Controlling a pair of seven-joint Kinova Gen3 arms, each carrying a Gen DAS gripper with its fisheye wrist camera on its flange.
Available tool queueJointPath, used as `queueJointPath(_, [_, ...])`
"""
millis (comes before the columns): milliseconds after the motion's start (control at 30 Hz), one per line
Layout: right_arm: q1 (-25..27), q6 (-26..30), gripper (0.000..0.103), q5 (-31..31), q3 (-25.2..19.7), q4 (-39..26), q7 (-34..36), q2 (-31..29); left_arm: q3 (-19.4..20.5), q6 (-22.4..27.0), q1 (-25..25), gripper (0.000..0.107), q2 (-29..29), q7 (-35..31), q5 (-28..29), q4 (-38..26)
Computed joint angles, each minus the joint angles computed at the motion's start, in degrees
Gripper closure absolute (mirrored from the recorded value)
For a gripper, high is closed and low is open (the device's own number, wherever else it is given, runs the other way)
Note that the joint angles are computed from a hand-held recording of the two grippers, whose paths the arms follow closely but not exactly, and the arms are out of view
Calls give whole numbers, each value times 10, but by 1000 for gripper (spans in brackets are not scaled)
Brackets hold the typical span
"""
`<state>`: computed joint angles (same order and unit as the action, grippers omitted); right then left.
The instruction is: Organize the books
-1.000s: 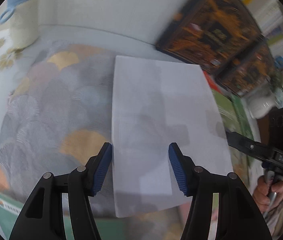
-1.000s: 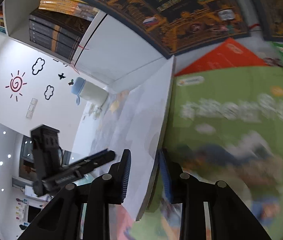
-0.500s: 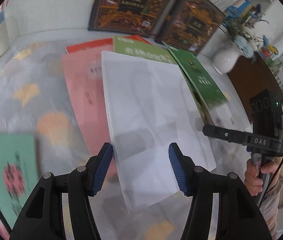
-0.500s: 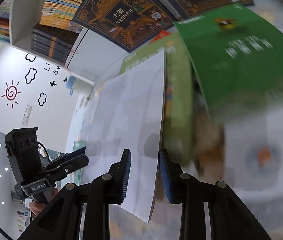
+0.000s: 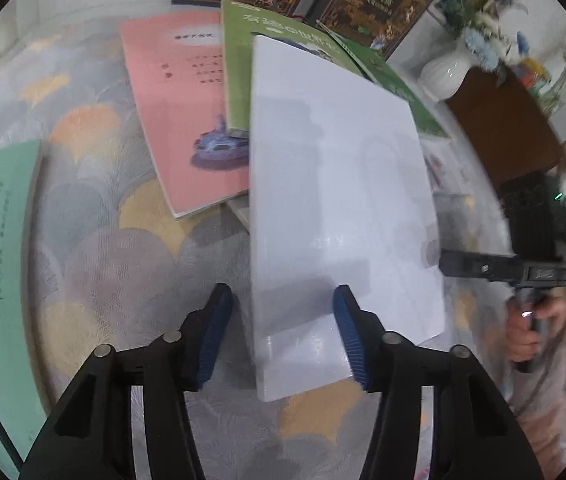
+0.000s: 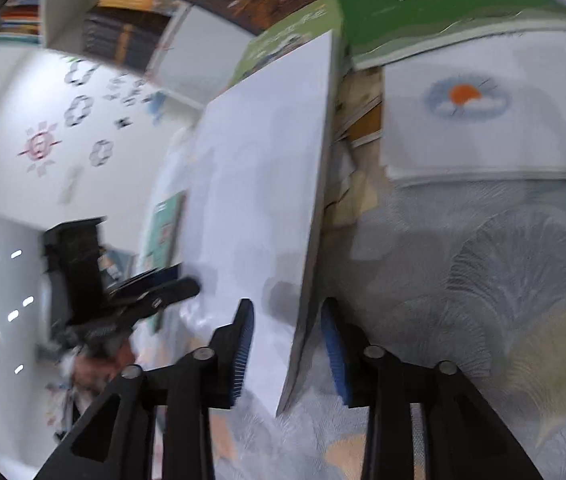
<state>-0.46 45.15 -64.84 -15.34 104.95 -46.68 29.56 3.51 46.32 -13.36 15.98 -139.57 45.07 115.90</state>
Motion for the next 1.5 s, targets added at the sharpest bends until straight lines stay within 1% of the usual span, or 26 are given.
queueJointPath(67, [6,8,69,-13,0,-1,13,8,0,21,-21,63,15,-21,26,-5])
queueJointPath(133, [2,-6,70,-14,-3,-1,15,8,2,22,-27,63,22,-35,42,-5])
queueJointPath(167, [-4,-20,71,-15,-1,2,13,4,2,15,-24,63,20,-35,46,-1])
queueJointPath(233, [-26,-64,81,-10,6,15,-8,-16,1,-12,-8,66,2,-23,39,11])
queueJointPath(267, [-26,-80,80,-17,1,24,-10,-23,2,-22,-3,69,-7,-22,42,19])
queueJointPath(300, [-28,-100,80,-27,-5,36,-7,-32,5,-27,-4,76,-15,-27,48,27])
queueJointPath(367, [-47,-142,82,-19,-7,54,-21,-60,3,-53,17,76,-32,-16,40,39])
queueJointPath(400, [-62,-159,82,-12,-5,53,-36,-67,3,-68,27,76,-43,-9,31,46])
queueJointPath(467, [-74,-177,84,9,-9,59,-57,-88,0,-75,40,76,-55,13,14,48])
queueJointPath(533, [-90,-191,84,42,-7,65,-79,-112,-3,-58,33,76,-66,3,20,51])
queueJointPath(633, [-77,-191,84,38,-26,72,-79,-131,-15,-30,28,76,-77,4,21,47])
queueJointPath(767, [-113,-186,84,86,-13,63,-131,-150,-24,-21,34,76,-92,23,4,42])
queueJointPath(867, [-132,-192,85,111,-11,60,-162,-164,-34,-8,31,76,-111,12,4,45])
queueJointPath(967, [-142,-197,85,120,-14,56,-180,-175,-52,17,17,75,-128,-9,13,47])
queueJointPath(1067, [-176,-205,85,167,-6,37,-235,-176,-68,36,7,75,-144,-22,11,44])
queueJointPath(1100, [-179,-205,85,178,-8,33,-247,-176,-72,39,5,75,-149,-25,10,44])
queueJointPath(1233, [-188,-203,85,201,-18,8,-271,-166,-95,74,-15,75,-151,-46,11,32])
queueJointPath(1300, [-202,-209,84,221,-20,-6,-291,-160,-104,80,-26,75,-157,-54,10,31])
queueJointPath(1400, [-235,-214,85,276,-14,-34,-341,-149,-116,80,-40,74,-171,-60,4,32])
queueJointPath(1500, [-262,-207,85,326,-12,-73,-388,-128,-137,97,-61,74,-174,-77,8,29])
